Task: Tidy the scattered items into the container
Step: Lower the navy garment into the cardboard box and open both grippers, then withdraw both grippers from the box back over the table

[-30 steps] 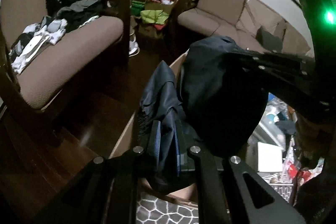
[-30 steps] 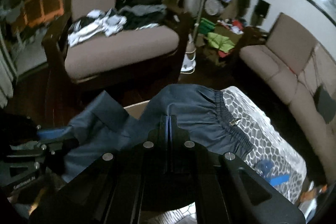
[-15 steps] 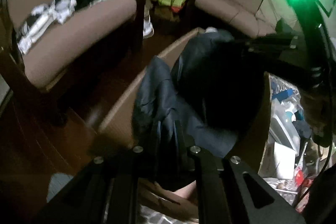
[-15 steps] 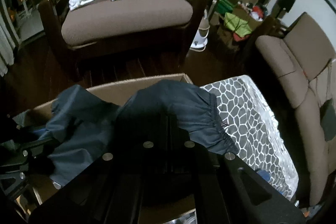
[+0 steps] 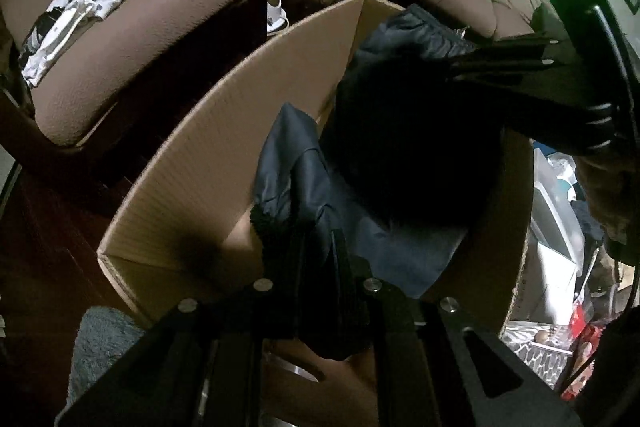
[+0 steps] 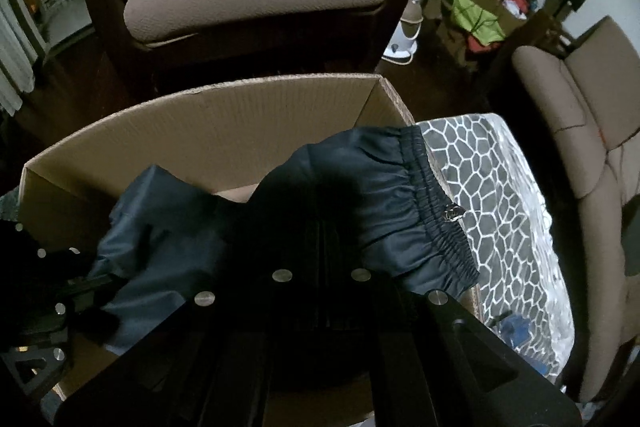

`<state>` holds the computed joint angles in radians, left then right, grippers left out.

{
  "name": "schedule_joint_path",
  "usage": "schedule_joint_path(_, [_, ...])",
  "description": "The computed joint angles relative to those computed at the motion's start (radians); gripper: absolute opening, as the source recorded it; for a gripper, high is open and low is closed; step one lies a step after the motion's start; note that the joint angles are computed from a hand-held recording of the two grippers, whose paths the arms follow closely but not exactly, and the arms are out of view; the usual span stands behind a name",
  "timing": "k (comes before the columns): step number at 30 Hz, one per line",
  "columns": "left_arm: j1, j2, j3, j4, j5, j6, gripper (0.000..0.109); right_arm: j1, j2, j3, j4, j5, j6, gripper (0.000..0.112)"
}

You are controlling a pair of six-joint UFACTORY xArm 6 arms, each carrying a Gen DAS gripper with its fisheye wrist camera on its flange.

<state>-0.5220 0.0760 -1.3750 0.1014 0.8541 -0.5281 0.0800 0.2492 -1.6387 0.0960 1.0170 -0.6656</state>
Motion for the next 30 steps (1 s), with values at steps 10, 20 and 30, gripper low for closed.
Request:
schedule_joint_path(10, [-0.011, -0.079, 0.06, 0.048, -0.062, -0.026, 0.043, -0.006, -0.024, 0.0, 0.0, -0.016, 0.012, 0.019])
schedule_joint_path(20, [-0.036, -0.177, 0.129, 0.38, -0.188, -0.227, 0.09, -0.004, -0.09, 0.018, 0.04, -0.064, 0.022, 0.03])
schedule_joint_path(30, [-0.04, -0.195, 0.146, 0.416, -0.243, -0.245, 0.09, -0.039, -0.305, 0.254, -0.024, -0.281, 0.115, 0.044])
